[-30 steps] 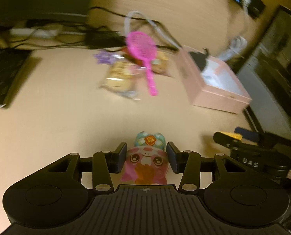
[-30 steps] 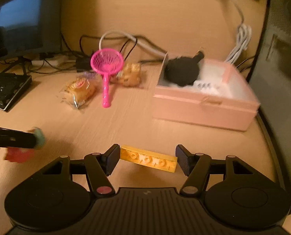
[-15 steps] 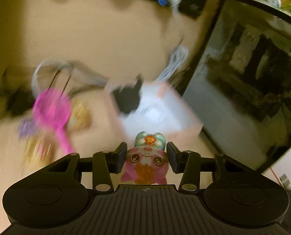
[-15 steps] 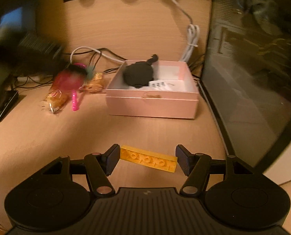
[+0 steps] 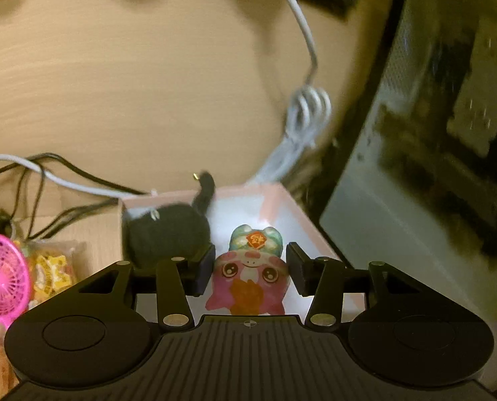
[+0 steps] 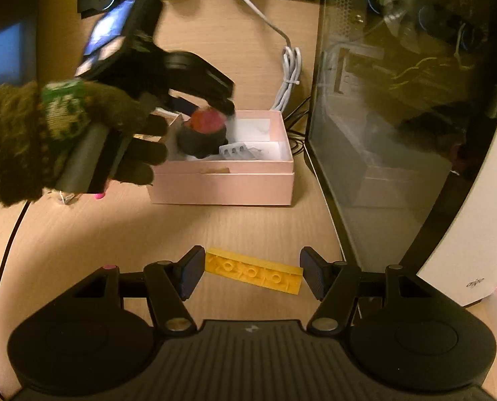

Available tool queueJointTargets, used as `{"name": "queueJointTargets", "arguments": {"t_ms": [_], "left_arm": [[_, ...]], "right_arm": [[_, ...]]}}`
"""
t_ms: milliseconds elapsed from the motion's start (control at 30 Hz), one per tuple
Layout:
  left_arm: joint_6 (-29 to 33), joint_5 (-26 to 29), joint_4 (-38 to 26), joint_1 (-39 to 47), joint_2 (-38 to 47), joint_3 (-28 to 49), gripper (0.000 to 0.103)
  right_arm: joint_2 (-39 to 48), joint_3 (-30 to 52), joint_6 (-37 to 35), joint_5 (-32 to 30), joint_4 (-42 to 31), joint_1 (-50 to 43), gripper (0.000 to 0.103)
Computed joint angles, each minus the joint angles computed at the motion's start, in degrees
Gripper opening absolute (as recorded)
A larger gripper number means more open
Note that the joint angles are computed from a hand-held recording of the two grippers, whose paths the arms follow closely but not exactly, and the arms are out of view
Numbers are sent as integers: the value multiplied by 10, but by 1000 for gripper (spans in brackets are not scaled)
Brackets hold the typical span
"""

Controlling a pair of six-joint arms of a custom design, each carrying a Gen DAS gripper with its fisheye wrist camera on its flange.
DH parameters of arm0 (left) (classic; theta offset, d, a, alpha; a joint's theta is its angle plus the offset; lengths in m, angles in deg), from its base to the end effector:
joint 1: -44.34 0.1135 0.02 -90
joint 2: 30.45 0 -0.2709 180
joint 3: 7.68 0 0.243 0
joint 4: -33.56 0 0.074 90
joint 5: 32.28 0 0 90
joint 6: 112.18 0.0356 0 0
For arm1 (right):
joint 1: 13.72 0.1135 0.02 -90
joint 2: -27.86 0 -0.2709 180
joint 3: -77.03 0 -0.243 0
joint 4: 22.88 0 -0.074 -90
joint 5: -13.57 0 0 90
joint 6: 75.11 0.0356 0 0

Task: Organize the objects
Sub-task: 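Lower the pig toy into the pink box and open the left tool, then carry the yellow brick into the pink box and open the right tool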

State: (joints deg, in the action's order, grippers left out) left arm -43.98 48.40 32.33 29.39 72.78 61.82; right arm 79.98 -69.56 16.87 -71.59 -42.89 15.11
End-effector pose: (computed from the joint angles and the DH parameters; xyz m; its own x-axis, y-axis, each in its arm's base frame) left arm 0.3624 -0.0908 0.1797 -0.5609 -0.2295 -0.7954 -0.0883 0.9719 -0.2182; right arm 0.1497 0.0790 0.1809 -0.5623 -0.2702 -0.7816 -0.4036 0.9146 -0.0258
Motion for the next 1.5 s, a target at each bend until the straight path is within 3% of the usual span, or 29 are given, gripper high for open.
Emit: {"name": "queueJointTargets", "arguments": {"t_ms": [100, 200, 300, 367, 467, 533, 600, 733, 767, 800, 833, 900, 967, 1033, 1133, 1300, 1500], "left_arm": [[51, 40, -48, 17, -4, 13, 53], [84, 31, -92, 20, 18, 40, 52], [96, 28, -96, 18, 41, 51, 52], [85, 24, -66, 18, 37, 33, 52], [-2, 1, 41, 30, -42, -79, 52], [-61, 24, 76, 53, -110, -156, 52], [-76, 5, 84, 56, -193, -239, 52], [-56, -51, -5, 34, -337, -349, 52], [-54, -55, -31, 38, -370, -364, 52], [-47, -64, -48, 45, -399, -380, 52], [-45, -81, -63, 57, -418, -391, 52], [-49, -78, -99, 106, -444, -399, 52], [-3, -37, -99, 180, -432, -392, 52], [36, -31, -77, 221, -391, -377, 52], [74, 21, -45, 289, -332, -359, 52], [124, 19, 5, 288, -197, -304, 56], [125, 12, 28, 276, -128, -268, 58]], "right_arm": [[40, 13, -15, -17, 20, -14, 63], [86, 30, -30, -24, 47, -9, 63], [132, 51, -44, -9, 69, 9, 63], [149, 63, -43, -6, 76, 16, 63], [158, 71, -43, -7, 91, 15, 63], [164, 82, -41, -13, 105, 5, 63], [178, 104, -33, -16, 121, 2, 63], [261, 198, -30, 4, 182, 8, 63], [289, 232, -28, -1, 184, 5, 67], [318, 266, -28, -5, 178, 5, 83], [344, 296, -19, 7, 168, 11, 88], [374, 328, 2, 28, 146, 25, 90], [361, 300, 5, 10, 143, 40, 92], [341, 248, 2, 25, 167, 68, 103], [326, 195, 18, 34, 149, 109, 103], [301, 119, 54, 55, 128, 170, 103], [307, 82, 91, 74, 114, 204, 103]]}}
